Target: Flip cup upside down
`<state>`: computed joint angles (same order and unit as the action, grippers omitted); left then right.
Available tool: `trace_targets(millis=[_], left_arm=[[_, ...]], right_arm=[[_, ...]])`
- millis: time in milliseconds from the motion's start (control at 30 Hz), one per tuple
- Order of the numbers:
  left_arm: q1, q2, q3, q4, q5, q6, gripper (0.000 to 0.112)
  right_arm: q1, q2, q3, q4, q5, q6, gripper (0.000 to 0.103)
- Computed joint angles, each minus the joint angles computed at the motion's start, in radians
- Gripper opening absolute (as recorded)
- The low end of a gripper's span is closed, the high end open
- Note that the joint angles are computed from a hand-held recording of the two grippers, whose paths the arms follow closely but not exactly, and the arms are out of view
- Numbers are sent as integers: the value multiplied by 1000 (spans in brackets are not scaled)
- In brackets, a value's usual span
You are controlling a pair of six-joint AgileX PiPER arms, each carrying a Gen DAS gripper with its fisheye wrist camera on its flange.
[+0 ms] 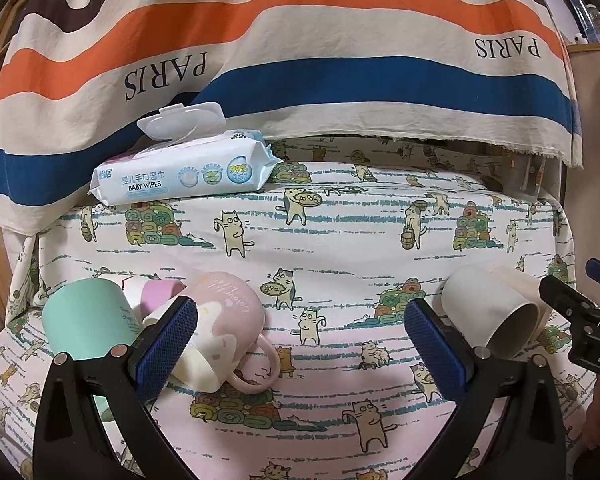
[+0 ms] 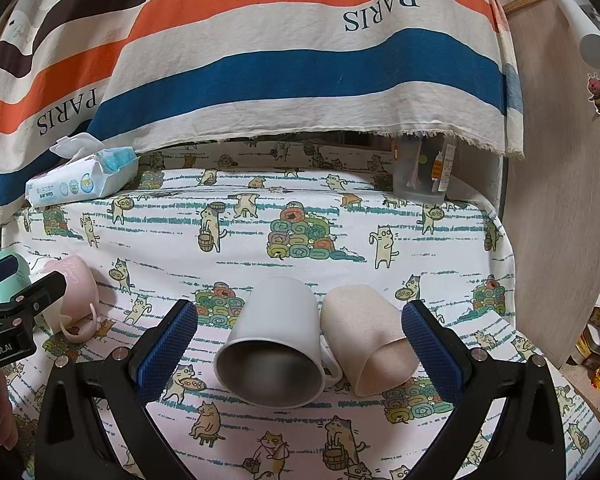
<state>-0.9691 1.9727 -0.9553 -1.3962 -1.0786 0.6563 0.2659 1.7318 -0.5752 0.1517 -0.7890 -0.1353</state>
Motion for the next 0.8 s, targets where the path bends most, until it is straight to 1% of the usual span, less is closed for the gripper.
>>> trace_targets(millis=[800], left_arm=[[2,-1,3,5,2,-3,103]], right_arm=[[-11,-2,-1,-12,4,7,103]])
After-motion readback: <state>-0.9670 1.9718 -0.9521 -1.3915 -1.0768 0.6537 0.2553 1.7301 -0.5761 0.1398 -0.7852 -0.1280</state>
